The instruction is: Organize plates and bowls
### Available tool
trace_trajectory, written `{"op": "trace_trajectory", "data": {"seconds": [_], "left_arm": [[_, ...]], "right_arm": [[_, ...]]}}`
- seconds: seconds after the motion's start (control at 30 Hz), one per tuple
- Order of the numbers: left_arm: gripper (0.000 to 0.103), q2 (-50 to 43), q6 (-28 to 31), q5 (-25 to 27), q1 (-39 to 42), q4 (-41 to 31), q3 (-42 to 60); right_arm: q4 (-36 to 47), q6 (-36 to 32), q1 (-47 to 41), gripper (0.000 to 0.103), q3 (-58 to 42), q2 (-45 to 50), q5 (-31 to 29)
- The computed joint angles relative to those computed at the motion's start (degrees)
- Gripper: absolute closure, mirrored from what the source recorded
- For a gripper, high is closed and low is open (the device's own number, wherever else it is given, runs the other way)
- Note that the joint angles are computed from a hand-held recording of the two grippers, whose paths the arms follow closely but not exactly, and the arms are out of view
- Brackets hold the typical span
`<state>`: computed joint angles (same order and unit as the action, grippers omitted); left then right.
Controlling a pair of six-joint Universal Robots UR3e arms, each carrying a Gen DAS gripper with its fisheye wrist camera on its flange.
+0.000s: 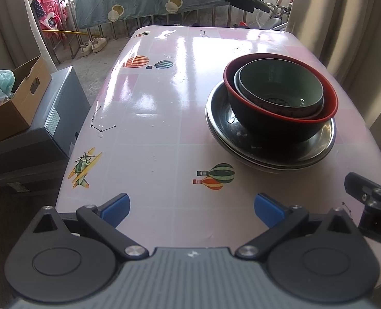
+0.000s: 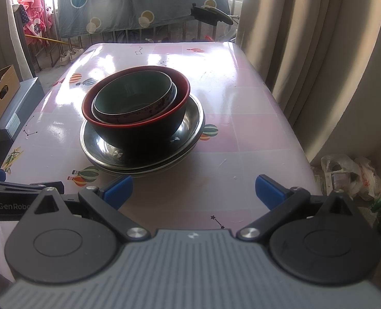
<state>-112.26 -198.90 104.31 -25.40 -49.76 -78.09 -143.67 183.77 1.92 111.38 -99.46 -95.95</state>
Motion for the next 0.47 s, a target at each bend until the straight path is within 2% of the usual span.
{"op": "trace_trajectory", "data": {"seconds": [0.47], "left_arm": [[0.000, 0.0, 0.1, -0.1, 0.2, -0.1, -0.2]], "right_arm": [[0.0, 0.3, 0.4, 0.001, -0.2, 0.3, -0.1]]}}
